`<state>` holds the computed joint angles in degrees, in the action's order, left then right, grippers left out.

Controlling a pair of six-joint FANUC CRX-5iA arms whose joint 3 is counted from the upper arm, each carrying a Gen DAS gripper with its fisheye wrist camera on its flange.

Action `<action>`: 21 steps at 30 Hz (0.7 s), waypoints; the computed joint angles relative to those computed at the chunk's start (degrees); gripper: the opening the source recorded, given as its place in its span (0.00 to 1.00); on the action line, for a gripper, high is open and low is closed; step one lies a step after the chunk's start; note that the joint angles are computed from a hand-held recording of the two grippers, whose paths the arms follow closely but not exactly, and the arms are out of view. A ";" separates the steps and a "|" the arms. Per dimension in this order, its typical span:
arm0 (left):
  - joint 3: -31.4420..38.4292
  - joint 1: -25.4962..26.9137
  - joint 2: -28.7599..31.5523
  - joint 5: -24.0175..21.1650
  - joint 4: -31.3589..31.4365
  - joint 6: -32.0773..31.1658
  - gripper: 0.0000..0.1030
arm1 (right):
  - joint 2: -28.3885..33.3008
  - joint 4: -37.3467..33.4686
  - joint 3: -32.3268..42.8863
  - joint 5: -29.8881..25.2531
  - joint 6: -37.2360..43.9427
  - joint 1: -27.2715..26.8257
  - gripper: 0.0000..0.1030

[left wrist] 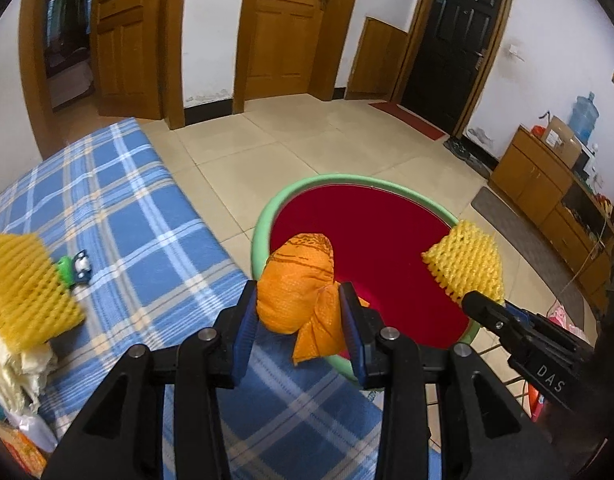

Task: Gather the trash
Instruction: 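Carry both items over the red basin and open both tools, then move both open tools back over the table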

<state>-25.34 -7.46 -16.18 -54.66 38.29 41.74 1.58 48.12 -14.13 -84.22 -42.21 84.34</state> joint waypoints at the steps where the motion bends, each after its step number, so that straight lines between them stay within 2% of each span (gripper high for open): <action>1: -0.10 -0.35 -0.02 0.16 0.26 -0.39 0.42 | -0.08 0.02 -0.20 0.21 -0.13 -0.03 0.27; 4: -0.20 -0.93 0.12 0.46 1.03 -1.14 0.54 | -0.34 0.12 -0.63 0.35 -0.74 0.00 0.31; 7: -0.35 -1.31 -0.38 0.89 0.99 -1.25 0.59 | -0.59 0.44 -1.05 0.25 -1.25 0.24 0.34; 12: -0.45 -1.27 -1.25 1.60 0.34 -0.80 0.61 | -0.83 1.08 -1.50 -0.38 -2.08 0.76 0.41; 21: -0.91 1.76 -2.61 0.23 1.26 -0.28 0.61 | -0.87 1.76 -1.50 -0.80 -3.06 1.55 0.52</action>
<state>-26.25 -5.71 -18.79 -54.43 39.55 41.46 0.71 49.88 -15.63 -85.03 -45.27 85.89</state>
